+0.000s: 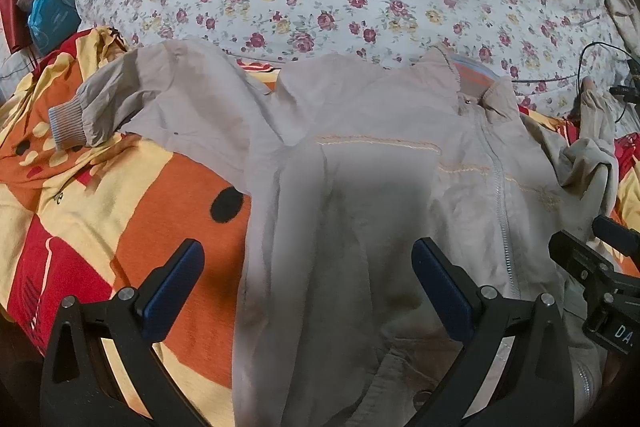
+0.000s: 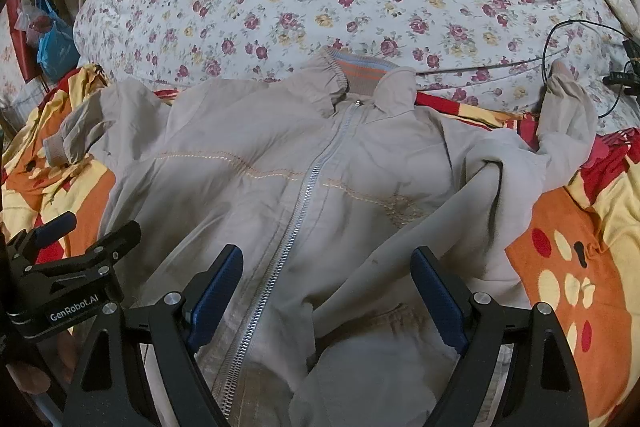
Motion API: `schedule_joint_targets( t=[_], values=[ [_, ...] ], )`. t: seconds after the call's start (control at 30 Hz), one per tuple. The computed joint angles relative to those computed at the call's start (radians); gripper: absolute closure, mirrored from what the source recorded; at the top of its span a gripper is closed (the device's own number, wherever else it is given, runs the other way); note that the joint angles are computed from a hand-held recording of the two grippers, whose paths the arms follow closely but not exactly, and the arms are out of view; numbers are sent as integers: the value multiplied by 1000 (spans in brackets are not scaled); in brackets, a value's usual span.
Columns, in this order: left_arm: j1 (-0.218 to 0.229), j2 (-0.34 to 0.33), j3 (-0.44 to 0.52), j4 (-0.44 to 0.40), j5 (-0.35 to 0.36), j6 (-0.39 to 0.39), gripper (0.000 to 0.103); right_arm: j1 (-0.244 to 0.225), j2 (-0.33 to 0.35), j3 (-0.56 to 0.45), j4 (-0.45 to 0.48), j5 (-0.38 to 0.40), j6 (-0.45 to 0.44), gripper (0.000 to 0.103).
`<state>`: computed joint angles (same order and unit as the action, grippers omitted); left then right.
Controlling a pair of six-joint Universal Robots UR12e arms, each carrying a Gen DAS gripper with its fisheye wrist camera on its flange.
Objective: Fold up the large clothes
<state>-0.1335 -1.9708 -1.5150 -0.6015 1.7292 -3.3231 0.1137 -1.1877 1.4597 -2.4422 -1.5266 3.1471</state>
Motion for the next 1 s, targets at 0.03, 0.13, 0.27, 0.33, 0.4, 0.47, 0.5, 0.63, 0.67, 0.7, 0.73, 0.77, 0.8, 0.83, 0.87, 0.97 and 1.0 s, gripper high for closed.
schedule_joint_targets(
  t=[0.03, 0.13, 0.27, 0.33, 0.4, 0.47, 0.5, 0.63, 0.67, 0.7, 0.73, 0.77, 0.8, 0.83, 0.87, 0.97, 1.0],
  values=[
    [1, 0, 0, -1, 1, 0, 0, 1, 1, -1, 0, -1, -2, 16],
    [3, 0, 1, -3, 2, -3, 0, 2, 3, -5, 4, -1, -6, 16],
    [10, 0, 2, -8, 6, -10, 0, 3, 7, -12, 9, -1, -14, 16],
    [18, 1, 4, -16, 1, -14, 0, 4, 10, -17, 13, 1, -17, 16],
    [29, 3, 7, -24, -2, -19, 0, 4, 12, -20, 16, 3, -22, 16],
    [48, 7, 6, -23, 1, -31, 0, 4, 13, -22, 19, 7, -24, 16],
    [57, 8, 7, -24, 8, -38, 0, 3, 12, -22, 20, 11, -24, 16],
    [112, 12, 15, -43, 36, -114, 0, 0, 11, -22, 24, 26, -24, 16],
    [130, 12, 16, -41, 44, -147, 0, -1, 11, -22, 24, 29, -25, 16],
    [148, 11, 19, -40, 57, -180, 0, 0, 11, -23, 25, 30, -26, 16],
    [161, 8, 23, -37, 73, -206, 0, 0, 11, -23, 27, 32, -28, 16],
    [172, 6, 26, -34, 88, -226, 0, 0, 12, -24, 30, 35, -30, 16],
    [185, 1, 30, -30, 114, -246, 0, 1, 12, -24, 34, 37, -32, 16],
    [196, -6, 36, -26, 148, -261, 0, 0, 12, -25, 38, 40, -34, 16],
    [203, -14, 42, -19, 175, -265, 0, 1, 12, -25, 42, 42, -35, 16],
    [230, -44, 61, 17, 233, -232, 0, 0, 14, -27, 48, 46, -39, 16],
    [237, -54, 71, 12, 234, -216, 0, 0, 14, -27, 49, 47, -38, 16]
  ],
)
